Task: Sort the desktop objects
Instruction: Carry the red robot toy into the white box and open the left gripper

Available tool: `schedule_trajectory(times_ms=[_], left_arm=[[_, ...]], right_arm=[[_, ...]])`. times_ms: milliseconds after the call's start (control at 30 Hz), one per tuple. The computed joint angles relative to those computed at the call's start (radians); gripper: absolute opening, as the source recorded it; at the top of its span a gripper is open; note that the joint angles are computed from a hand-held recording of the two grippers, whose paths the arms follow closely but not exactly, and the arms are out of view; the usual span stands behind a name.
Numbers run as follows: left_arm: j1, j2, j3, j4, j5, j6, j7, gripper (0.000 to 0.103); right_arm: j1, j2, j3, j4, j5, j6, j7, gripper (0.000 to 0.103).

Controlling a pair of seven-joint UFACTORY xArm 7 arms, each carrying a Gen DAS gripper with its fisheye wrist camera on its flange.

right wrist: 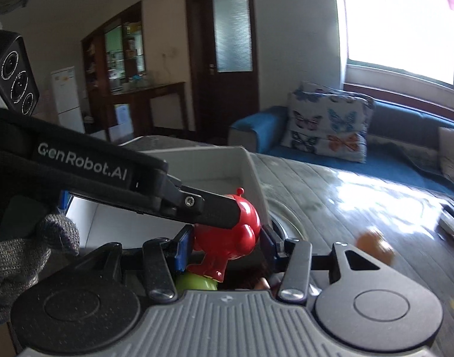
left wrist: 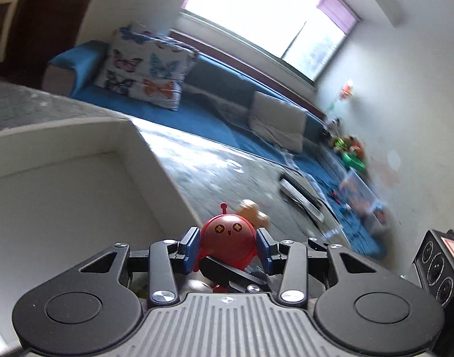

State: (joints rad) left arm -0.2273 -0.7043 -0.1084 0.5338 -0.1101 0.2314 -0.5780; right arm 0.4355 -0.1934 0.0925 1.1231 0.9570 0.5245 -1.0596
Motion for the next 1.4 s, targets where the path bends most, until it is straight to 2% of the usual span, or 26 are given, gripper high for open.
schedule_trajectory(times_ms=[200, 333, 500, 967, 1267, 1400], left_arm=[[0.009, 0.059, 0.099, 0.000, -0.035, -0.032, 0.052, 0.044], [0.012, 0.115, 0.131, 0.003, -0.071, -0.052, 0.070, 0.044], [-0.006, 0.141, 0.166, -0.011, -0.121, -0.058, 0.100, 0.044], [-0.019, 0.153, 0.182, -0.031, -0.191, -0.056, 0.138, 0.043], [0.008, 0.156, 0.153, -0.029, -0.186, -0.047, 0.117, 0.043], [0.029, 0.123, 0.127, -0.044, -0.165, -0.042, 0.093, 0.043]], right_arm=[[-0.012, 0.157, 0.050, 0.159, -0.073, 0.043, 0.078, 0.049], [-0.031, 0.239, 0.088, 0.235, -0.146, 0.067, 0.158, 0.049], [-0.049, 0.295, 0.121, 0.269, -0.221, 0.085, 0.205, 0.049], [-0.055, 0.332, 0.155, 0.269, -0.310, 0.074, 0.250, 0.049], [-0.059, 0.317, 0.158, 0.250, -0.302, 0.048, 0.254, 0.050], [-0.069, 0.290, 0.154, 0.234, -0.254, 0.048, 0.227, 0.051]])
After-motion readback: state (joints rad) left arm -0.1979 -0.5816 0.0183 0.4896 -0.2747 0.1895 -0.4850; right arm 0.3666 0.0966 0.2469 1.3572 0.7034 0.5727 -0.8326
